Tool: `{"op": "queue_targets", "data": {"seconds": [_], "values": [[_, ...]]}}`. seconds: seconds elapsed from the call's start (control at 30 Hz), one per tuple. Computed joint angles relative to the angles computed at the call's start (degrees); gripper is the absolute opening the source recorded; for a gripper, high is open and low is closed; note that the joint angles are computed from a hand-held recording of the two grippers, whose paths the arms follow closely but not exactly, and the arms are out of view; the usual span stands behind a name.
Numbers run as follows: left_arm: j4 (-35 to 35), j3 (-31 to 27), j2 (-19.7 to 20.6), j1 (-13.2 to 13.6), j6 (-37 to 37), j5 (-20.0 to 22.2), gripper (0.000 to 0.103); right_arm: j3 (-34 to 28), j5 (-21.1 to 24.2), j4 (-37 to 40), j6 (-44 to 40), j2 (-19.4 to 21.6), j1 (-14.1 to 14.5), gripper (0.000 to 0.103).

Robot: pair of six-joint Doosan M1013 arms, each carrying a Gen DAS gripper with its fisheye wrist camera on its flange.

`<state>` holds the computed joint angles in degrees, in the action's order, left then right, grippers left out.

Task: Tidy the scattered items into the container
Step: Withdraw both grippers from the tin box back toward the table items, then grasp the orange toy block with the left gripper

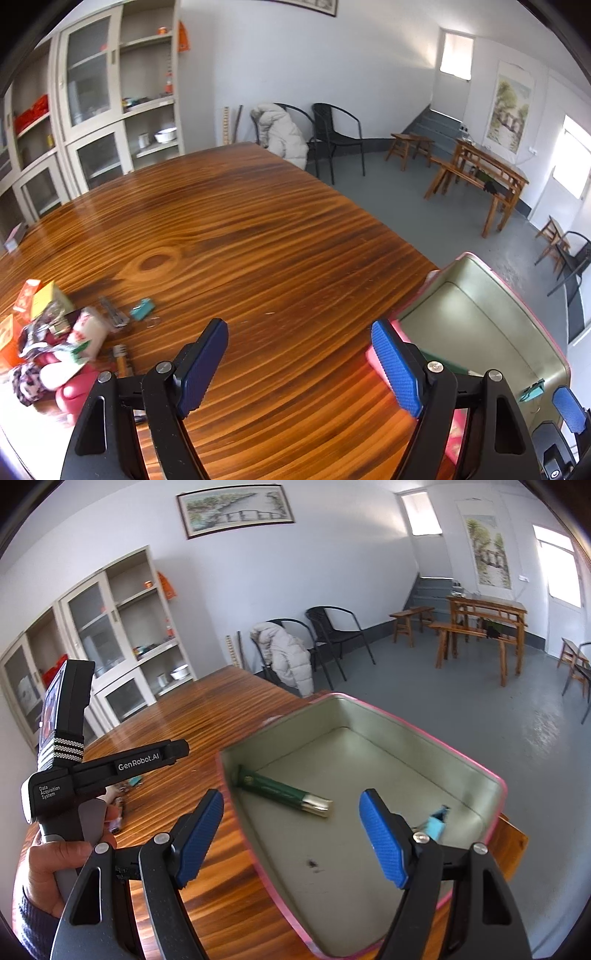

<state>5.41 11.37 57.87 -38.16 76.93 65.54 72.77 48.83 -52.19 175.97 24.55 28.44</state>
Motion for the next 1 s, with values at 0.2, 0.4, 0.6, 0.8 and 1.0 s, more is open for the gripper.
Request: {"op": "queue_targets", "data": {"seconds": [0.2, 0.4, 0.6, 0.8, 1.0], "values": [[4.02, 16.35, -8.69, 2.13, -4.62, -7.69, 0.082, -4.51, -3.81, 4.04, -7.79, 2.81, 0.73, 0.08], [9.77, 28.55, -15.5, 5.15, -10.25, -12.42, 0.082, -10.46, -6.78, 13.57, -19.19, 6.68, 1.03, 0.08], [17.74, 37.21, -20.02, 8.26, -20.36, -15.37, 0.102, -17.22, -6.21, 20.58, -28.05, 11.16, 2.02, 0.08], [18.19, 40.59, -21.54, 11.01, -23.86, -15.91, 0.102, -26.1, -2.81, 25.02, -34.28, 16.61, 2.51, 0.08], [15.99, 40.17, -20.48, 13.01, -23.99, -14.23, 0.102, -36.37, 3.6, 26.72, -39.29, 22.44, 2.33, 0.08]]}}
